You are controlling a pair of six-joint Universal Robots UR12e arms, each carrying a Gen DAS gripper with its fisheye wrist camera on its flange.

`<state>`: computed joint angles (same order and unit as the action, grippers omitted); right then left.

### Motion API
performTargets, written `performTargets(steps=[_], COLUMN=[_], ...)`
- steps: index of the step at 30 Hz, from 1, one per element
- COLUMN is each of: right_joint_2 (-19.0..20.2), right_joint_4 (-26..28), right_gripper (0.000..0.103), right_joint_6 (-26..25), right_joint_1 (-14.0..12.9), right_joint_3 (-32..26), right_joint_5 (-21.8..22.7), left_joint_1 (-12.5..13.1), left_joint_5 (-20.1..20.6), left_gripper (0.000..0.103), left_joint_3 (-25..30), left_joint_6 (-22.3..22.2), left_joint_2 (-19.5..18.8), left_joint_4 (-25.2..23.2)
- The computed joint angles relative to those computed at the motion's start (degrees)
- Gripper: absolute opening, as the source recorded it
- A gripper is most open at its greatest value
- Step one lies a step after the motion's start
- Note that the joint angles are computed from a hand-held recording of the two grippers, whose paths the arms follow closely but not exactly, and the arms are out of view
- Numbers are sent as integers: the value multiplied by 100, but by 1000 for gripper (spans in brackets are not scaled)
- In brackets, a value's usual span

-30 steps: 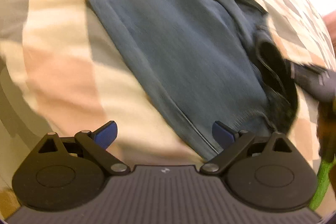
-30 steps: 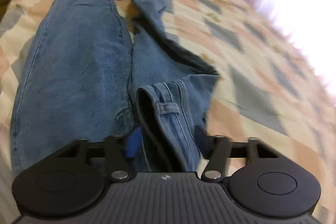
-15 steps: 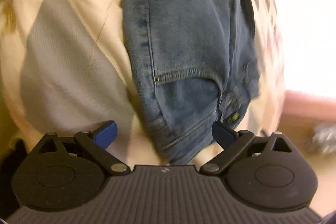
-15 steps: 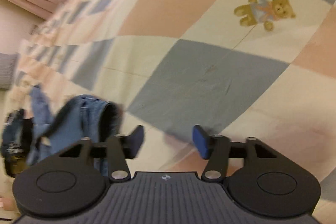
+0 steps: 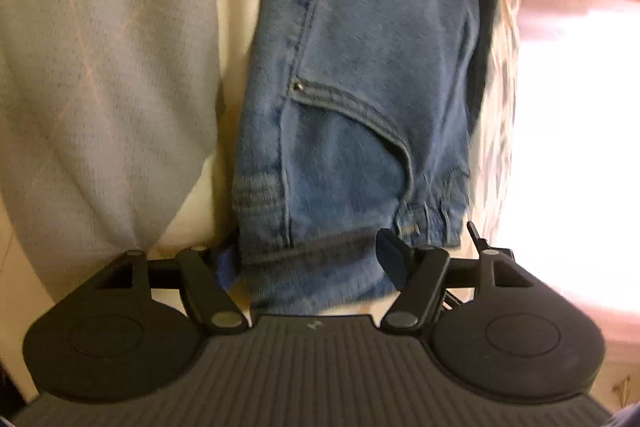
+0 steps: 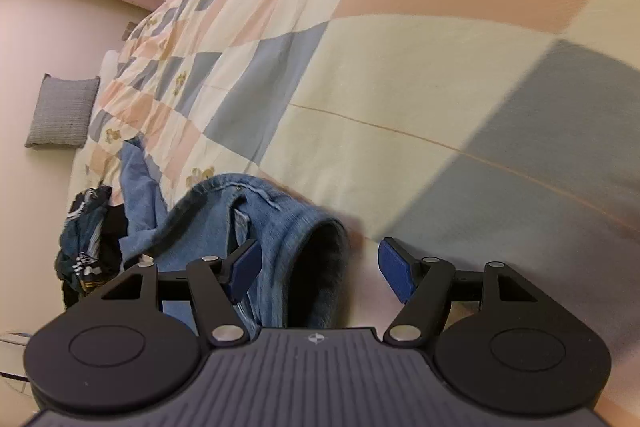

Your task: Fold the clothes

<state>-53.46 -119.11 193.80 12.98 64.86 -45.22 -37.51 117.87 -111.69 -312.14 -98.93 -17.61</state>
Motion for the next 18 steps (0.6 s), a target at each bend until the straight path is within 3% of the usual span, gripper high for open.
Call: performTargets(steps=[1,2,3,4,5,6,11,15,18], right_joint_2=[63,130,154,187,221,202,-69,-319,-421], right_joint_4=[27,214,473,767,1023,1039,976,819,1050], right_gripper=[68,67,59,51,28,23,18,17,17], right_joint_6=[23,-76,-414,-792,-1143,-1374,-1773,-1578,-1325], right_joint_1=[14,40,89,136,185,212,122,-76,-303], right_joint_3=[-54,-156,-272,-412,-545,-580,-483,-325,-353], right_joint_5=[97,182,107,21,-75,-135,-93,4,112], left_joint_1=[7,20,34,34,7,-39,-238,-361,-480], left_joint_5=[54,48,41,30,86,187,602,829,842], left_gripper=[62,52,36,30,19,15,12,12,12], left_joint_3=[10,79,154,259,331,394,1020,1428,1850], left_joint_6=[-91,17,138,345,469,498,1232,2068,2840], left_joint_2=[1,34,65,117,149,169,152,43,-126], left_joint_4=[-44,-304,-573,-959,-1165,-1301,-2372,-2511,-2636])
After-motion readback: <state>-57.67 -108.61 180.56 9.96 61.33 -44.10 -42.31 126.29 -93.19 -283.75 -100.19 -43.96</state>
